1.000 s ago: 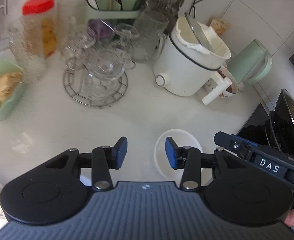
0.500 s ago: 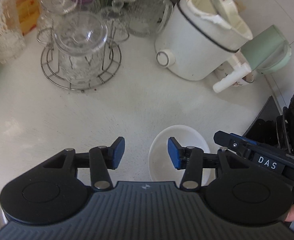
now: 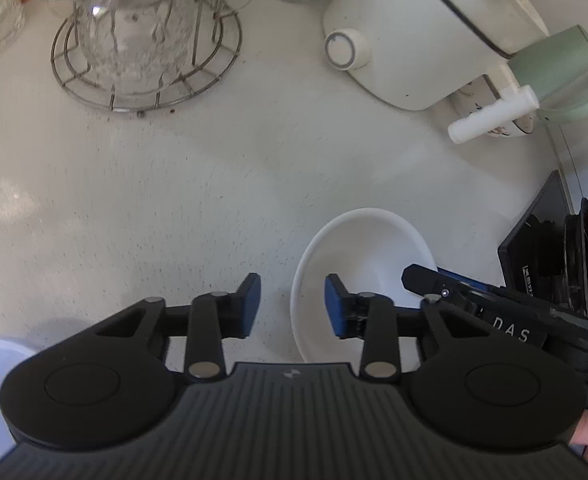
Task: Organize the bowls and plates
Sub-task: 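Move the open left gripper to the rim of the white bowl, then close the left gripper on the white bowl's rim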
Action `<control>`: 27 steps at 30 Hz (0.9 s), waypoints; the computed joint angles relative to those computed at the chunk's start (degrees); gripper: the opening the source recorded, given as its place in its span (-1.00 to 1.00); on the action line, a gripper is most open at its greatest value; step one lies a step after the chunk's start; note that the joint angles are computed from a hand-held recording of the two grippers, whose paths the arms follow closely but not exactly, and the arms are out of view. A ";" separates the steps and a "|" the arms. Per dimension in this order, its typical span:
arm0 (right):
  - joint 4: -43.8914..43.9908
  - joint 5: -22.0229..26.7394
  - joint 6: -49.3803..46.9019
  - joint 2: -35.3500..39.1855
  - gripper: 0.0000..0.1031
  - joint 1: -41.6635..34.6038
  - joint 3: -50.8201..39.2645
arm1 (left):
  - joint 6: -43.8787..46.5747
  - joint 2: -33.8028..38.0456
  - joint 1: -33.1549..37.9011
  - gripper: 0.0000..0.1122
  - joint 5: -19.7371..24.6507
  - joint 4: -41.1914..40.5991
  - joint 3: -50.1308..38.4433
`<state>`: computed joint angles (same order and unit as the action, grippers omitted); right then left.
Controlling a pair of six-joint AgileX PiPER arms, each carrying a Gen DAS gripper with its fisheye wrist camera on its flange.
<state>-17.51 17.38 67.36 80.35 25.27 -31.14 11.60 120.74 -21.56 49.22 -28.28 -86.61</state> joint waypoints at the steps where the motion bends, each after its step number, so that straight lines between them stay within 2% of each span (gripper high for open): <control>1: 0.72 -0.52 -0.78 0.28 -0.52 -0.20 0.17 | 0.12 0.22 0.11 -0.52 0.13 -0.46 0.04; 2: 1.73 -0.79 -2.09 0.54 -0.61 -0.41 0.14 | 0.52 0.46 0.08 -0.66 0.27 -0.77 -0.05; 5: 3.34 -1.06 -4.60 0.77 -0.79 -0.64 -0.12 | 1.75 0.68 -0.13 -0.82 0.05 -0.97 -0.31; 10: 1.48 -0.46 -1.01 0.51 -0.79 -0.09 -0.51 | 1.77 0.03 -0.80 -0.84 0.46 0.09 -1.39; 18: -12.30 5.44 18.54 -2.41 -0.77 5.74 -2.44 | 2.54 -1.43 0.11 -0.83 3.65 0.22 -3.41; 27: -15.41 9.58 27.90 -8.48 -0.77 8.61 -1.45 | 4.09 -2.52 1.40 -0.82 7.58 -2.20 -5.11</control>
<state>-32.92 26.97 95.26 71.87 33.88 -32.59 15.69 118.22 -20.16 56.80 -30.49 -91.72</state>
